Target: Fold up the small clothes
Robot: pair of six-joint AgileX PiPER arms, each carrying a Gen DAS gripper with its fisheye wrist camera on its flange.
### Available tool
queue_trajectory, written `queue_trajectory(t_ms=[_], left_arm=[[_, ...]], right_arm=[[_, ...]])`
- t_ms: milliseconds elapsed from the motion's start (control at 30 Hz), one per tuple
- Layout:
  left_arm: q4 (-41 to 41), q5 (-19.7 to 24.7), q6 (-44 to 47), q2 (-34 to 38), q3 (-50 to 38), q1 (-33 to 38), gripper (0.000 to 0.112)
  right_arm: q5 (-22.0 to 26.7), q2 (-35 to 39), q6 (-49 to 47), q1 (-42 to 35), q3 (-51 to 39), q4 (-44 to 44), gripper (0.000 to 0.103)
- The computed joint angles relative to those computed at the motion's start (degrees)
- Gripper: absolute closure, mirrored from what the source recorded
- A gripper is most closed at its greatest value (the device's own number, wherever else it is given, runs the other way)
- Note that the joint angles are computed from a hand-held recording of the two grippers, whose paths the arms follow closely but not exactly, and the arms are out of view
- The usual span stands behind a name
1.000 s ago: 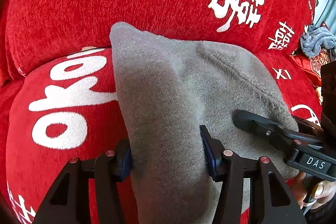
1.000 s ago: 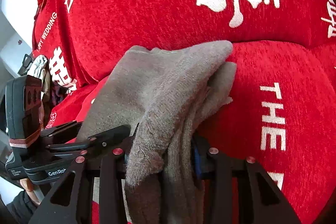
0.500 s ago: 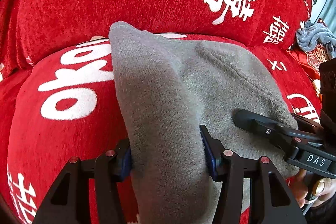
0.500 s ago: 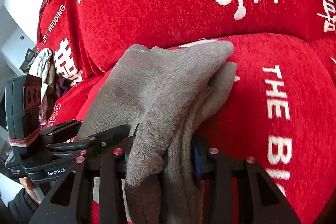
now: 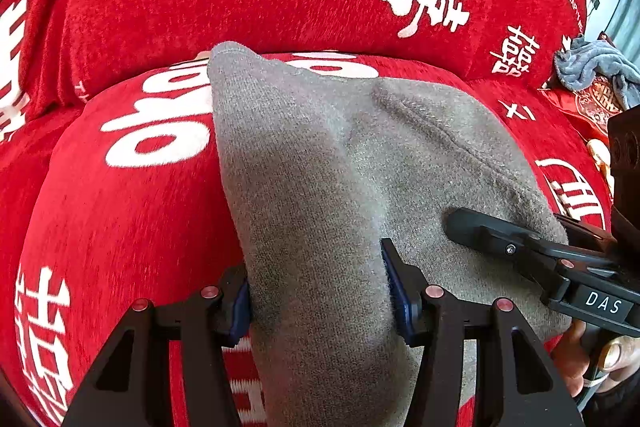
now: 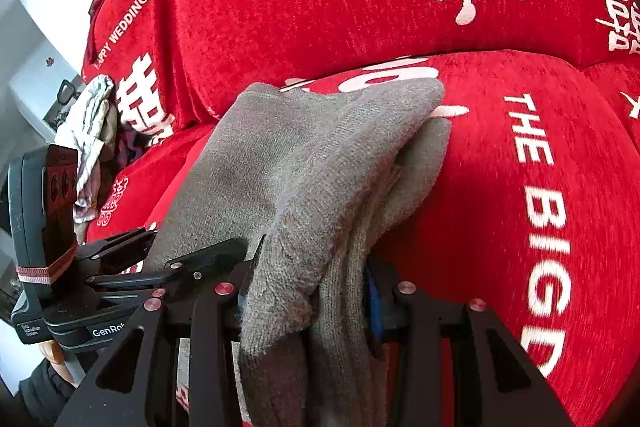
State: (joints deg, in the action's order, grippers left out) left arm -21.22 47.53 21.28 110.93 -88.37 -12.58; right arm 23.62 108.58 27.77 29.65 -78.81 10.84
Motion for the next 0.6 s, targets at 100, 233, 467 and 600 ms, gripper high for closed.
queue_trajectory(t_ms=[100, 233, 467, 600], left_arm=[[0.2, -1.5, 0.6, -2.7, 3.8, 0.0, 0.056], [-0.2, -3.5, 2.1, -6.3, 9.0, 0.4, 0.056], [-2.2, -6.6, 5.0, -12.5, 17.9, 1.6, 0.056], [-2.1, -8.3, 5.6, -15.5, 21.9, 1.5, 0.056]], right_arm=[[-0.6, -1.2, 2.8, 1.5, 1.6, -2.2, 0.060], [-1.6, -2.7, 7.2, 3.7, 3.7, -5.4, 0.060], [-3.5, -5.7, 14.8, 7.6, 8.0, -11.6, 0.060], [-4.9, -7.1, 19.2, 9.4, 10.5, -15.1, 0.060]])
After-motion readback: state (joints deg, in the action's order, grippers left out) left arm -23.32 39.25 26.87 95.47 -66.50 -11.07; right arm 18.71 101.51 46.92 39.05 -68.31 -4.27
